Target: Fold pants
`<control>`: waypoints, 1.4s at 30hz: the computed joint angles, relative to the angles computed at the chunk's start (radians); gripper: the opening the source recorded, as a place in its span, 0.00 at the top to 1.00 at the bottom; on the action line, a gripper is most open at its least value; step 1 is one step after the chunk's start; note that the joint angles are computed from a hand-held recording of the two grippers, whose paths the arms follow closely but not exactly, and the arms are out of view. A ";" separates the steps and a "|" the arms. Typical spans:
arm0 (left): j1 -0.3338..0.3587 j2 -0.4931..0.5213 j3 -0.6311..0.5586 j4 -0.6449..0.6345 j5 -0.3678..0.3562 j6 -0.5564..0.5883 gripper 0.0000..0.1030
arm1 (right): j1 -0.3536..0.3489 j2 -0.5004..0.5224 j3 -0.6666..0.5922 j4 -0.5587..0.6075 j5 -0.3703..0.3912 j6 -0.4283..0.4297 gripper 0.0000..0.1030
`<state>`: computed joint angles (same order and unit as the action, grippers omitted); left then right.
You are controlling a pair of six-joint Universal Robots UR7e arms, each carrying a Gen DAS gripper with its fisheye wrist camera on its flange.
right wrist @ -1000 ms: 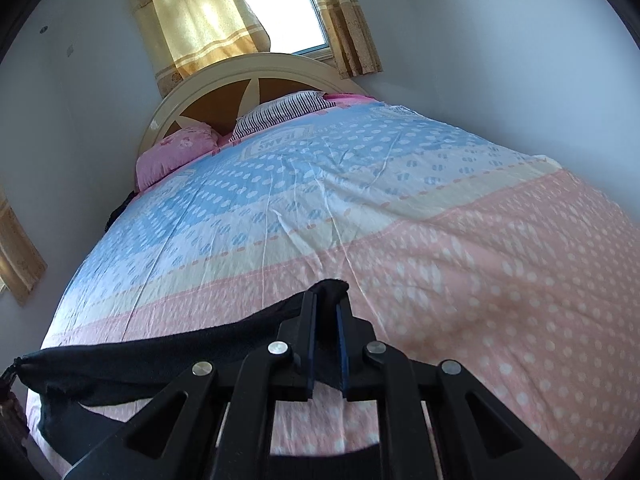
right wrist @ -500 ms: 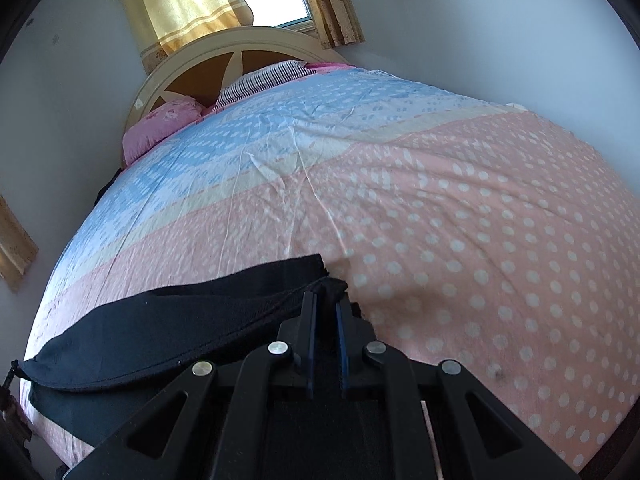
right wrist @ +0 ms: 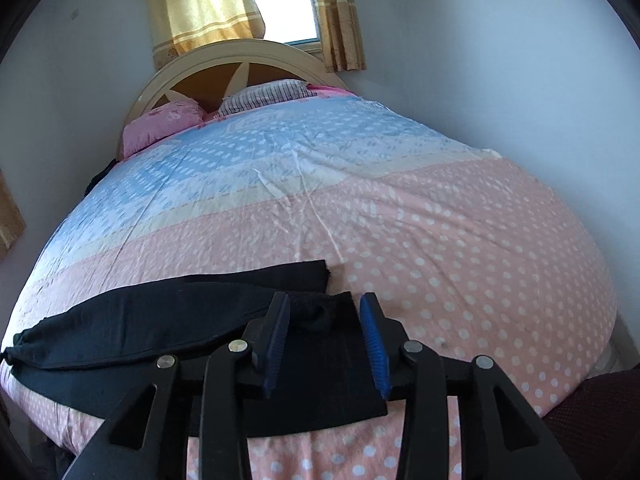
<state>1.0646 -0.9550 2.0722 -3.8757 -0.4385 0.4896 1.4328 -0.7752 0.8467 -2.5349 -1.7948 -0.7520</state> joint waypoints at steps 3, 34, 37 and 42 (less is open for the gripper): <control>-0.008 -0.052 0.062 0.001 0.024 -0.063 0.46 | 0.037 -0.051 0.123 -0.040 -0.004 -0.072 0.63; 0.099 -0.103 -0.169 0.801 -0.180 -0.673 0.82 | 0.221 0.018 0.494 -0.029 -0.021 -0.385 0.63; 0.085 -0.117 -0.162 0.785 -0.171 -0.653 0.90 | 0.221 0.019 0.492 -0.027 -0.008 -0.372 0.63; 0.082 -0.116 -0.170 0.639 -0.198 -0.577 0.92 | 0.224 0.015 0.513 -0.035 0.000 -0.386 0.63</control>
